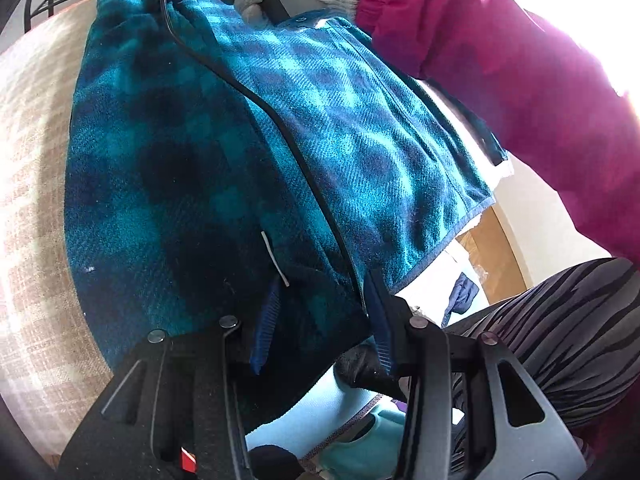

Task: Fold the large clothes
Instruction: 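Fold the gripped side further inward toward the shirt's center with both tools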

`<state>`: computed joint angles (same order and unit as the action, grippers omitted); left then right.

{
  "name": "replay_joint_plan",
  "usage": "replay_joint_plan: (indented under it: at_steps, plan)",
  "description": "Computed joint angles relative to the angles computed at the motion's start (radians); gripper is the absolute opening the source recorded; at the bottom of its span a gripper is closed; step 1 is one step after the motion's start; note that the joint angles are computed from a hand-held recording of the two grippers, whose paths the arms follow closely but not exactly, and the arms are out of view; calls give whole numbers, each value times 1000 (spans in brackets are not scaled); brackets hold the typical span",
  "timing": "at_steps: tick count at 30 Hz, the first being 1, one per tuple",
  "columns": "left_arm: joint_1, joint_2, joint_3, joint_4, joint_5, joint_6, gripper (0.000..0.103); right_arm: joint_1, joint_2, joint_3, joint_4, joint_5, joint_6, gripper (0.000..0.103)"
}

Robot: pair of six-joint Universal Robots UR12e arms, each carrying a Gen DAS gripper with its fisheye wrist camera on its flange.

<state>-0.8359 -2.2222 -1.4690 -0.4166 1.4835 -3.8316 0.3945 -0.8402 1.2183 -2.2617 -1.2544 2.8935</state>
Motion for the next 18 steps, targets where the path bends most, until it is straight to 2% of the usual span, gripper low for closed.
replay_joint_plan:
  at_steps: [11,18]
  plan:
    - [-16,48,7,-93,197,-8,42,-4,3,-1,5,14,6,8]
    - [-11,43,16,-153,240,-9,42,-3,5,-8,10,7,-9,15]
